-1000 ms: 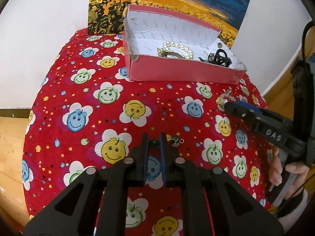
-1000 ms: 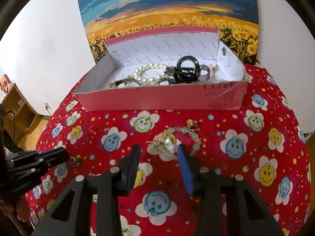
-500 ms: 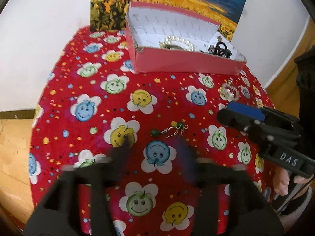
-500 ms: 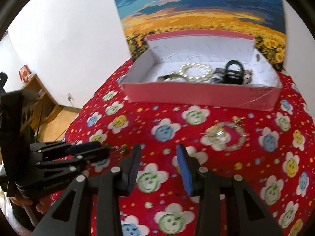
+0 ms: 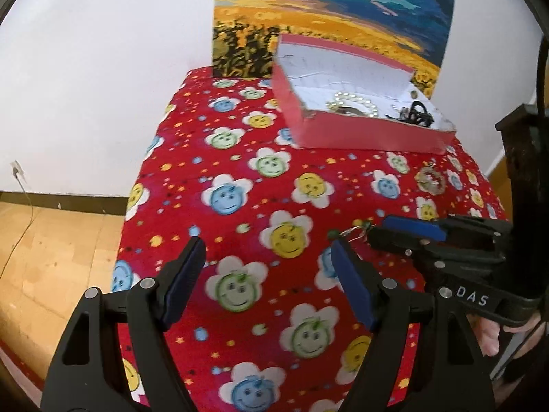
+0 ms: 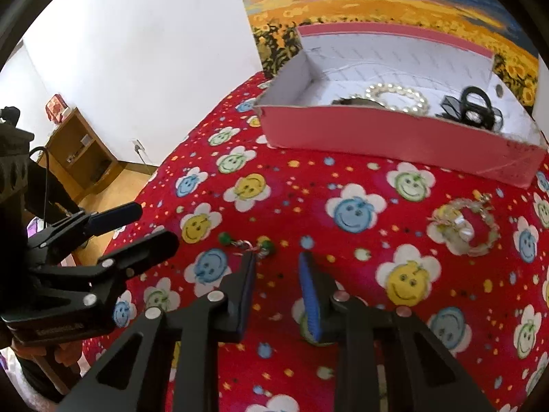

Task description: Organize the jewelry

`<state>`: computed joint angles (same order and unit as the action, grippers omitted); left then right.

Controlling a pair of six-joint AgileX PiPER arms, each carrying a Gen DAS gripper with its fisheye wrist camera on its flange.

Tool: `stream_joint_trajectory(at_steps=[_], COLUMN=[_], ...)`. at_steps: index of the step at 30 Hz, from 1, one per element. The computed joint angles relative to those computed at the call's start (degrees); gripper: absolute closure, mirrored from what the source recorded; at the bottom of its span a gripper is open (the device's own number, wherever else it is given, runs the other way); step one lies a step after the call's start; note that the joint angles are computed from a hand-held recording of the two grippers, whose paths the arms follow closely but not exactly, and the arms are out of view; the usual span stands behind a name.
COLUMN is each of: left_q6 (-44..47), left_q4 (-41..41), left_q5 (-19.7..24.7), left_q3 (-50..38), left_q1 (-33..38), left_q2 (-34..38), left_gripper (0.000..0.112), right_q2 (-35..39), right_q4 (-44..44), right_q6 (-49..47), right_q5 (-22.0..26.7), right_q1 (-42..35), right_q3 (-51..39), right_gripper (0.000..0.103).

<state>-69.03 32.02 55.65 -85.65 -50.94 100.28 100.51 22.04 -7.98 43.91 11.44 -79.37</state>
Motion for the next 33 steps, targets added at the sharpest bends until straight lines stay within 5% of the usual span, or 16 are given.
stream_joint_trajectory(at_steps=[4, 18, 26, 33], left_q6=[-1.38, -1.35, -1.74, 0.14], left_q4=[0.29, 0.13, 0.74, -0.02], left_q5=[-1.58, -2.8, -2.09, -2.26], left_q3=[2.5, 2.42, 1.51, -0.32], left_q1=[0.36, 0.11, -0.65, -1.37], left_q2=[-1.41, -0.5, -0.15, 1.06], left_gripper=[0.039, 0.039, 0.039, 0.039], right_q2=[1.72, -2.27, -8.99, -12.32], right_q4=[-0.95, 1.9, -11.02, -7.32], right_q6=[0.93, -4.78, 4.88, 2.94], right_q5=[-0.31, 7.31, 1.76, 0.98], right_q1=[1.76, 0.21, -0.18, -3.75], right_q3=[-1.83, -0.08, 5.3, 7.07], right_gripper=[0.098, 0.098, 0.098, 0.098])
